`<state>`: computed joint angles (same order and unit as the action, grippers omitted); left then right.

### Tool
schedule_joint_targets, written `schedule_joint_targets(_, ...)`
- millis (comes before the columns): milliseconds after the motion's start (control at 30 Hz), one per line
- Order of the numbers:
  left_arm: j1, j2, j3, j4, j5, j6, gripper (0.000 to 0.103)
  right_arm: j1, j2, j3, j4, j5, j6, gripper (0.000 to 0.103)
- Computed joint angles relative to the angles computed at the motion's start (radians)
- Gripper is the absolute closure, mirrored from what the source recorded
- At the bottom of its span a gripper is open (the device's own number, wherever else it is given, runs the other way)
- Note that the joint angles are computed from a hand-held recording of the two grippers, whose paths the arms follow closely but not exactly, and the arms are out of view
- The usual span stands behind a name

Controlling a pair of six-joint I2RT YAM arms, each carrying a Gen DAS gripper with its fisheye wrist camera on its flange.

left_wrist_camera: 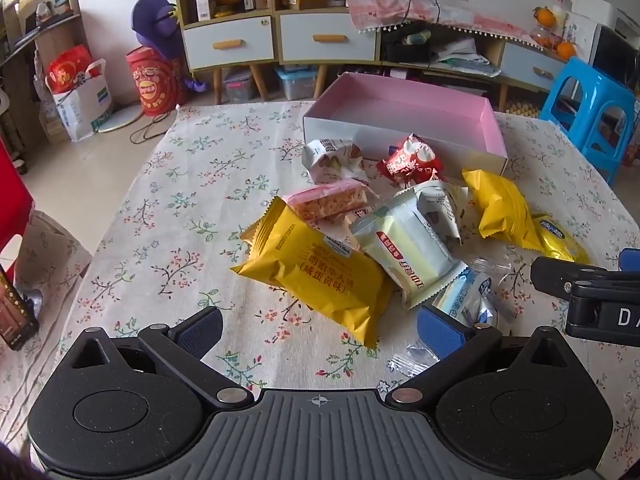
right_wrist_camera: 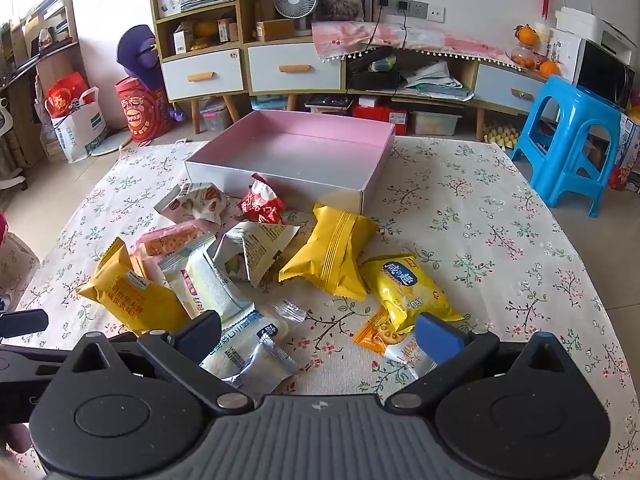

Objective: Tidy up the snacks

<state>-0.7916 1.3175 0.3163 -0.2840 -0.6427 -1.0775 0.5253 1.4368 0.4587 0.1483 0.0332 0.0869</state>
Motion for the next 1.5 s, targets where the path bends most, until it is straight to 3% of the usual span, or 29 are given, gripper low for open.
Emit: schedule_joint_targets(1500,-0.002,0.016,0.004,0.006,0.006,0.000,0.000,0.003,0.012,0.003,-0.003,0.008,-0.002,0.008)
